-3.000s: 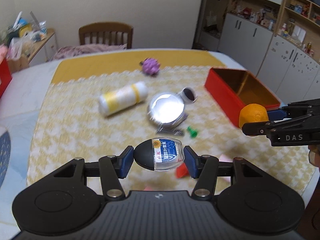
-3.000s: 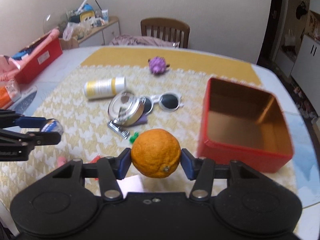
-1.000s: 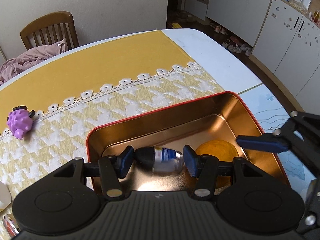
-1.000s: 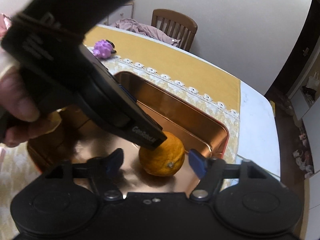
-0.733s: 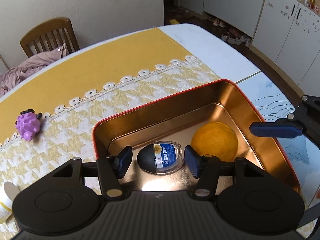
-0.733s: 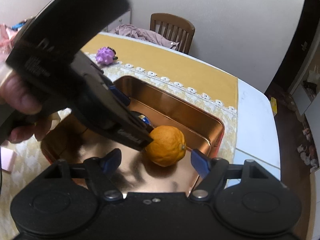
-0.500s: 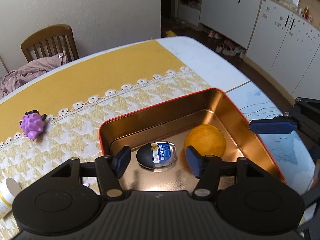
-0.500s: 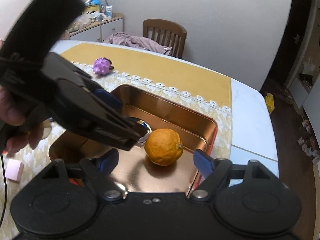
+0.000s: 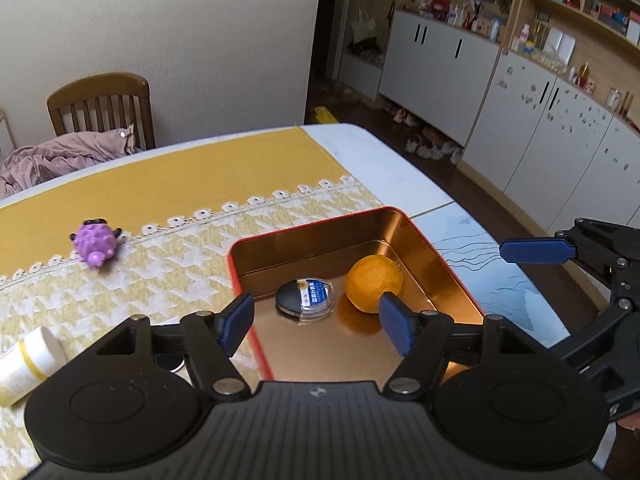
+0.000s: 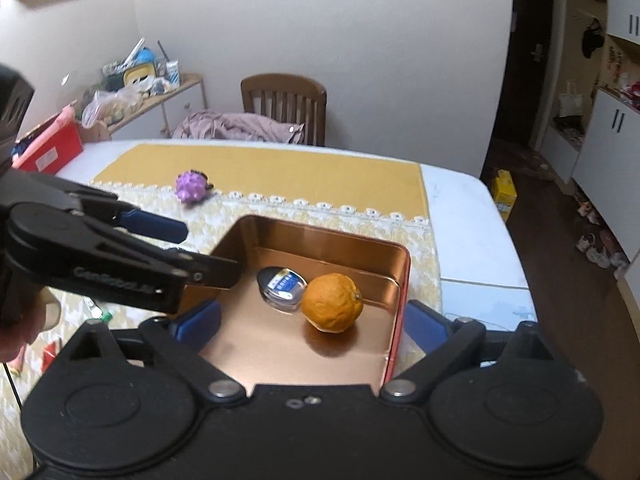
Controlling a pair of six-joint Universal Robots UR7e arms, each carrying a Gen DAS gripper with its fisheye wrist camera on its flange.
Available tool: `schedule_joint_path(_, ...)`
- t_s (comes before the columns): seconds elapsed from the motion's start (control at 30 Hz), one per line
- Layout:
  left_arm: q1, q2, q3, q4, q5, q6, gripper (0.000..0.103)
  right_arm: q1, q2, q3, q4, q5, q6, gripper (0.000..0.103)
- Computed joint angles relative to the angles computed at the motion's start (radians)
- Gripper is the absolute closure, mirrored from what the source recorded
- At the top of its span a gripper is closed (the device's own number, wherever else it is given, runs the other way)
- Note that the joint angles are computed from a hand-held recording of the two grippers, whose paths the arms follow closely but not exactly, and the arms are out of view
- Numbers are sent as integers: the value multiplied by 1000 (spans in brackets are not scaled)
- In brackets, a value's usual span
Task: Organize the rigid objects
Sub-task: 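Open left tool releasing container while right tool releases orange in tin, then grasp white-and-yellow bottle with left tool while right tool grasps pink square note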
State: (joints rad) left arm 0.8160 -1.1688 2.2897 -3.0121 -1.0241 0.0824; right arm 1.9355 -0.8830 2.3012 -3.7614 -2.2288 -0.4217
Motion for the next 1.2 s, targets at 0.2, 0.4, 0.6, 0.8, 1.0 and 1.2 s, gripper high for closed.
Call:
schedule_joint_path(0.2, -6, -117, 67, 6, 10, 29, 26, 79, 37, 1, -35, -51, 81, 3)
schedule_joint_path(0.4, 4, -246, 121, 40, 4, 61, 26, 159, 98, -20, -52, -110, 162, 0)
schedule_joint_path(0.6, 9, -374, 173, 61, 4, 121, 22, 226, 159, -45, -52, -145, 247, 0)
schedule_joint_path(0.8, 44, -505, 191, 126, -37, 160, 20, 282, 219, -74, -16, -157, 325, 0)
schedule_joint_path(1.0, 116, -594, 200, 151, -76, 198, 5, 316, 278, -104, 66, -151, 387, 0)
schedule_joint_path(1.2, 221, -609, 175, 140, -115, 229, 0, 334, 336, -135, 142, -141, 445, 0)
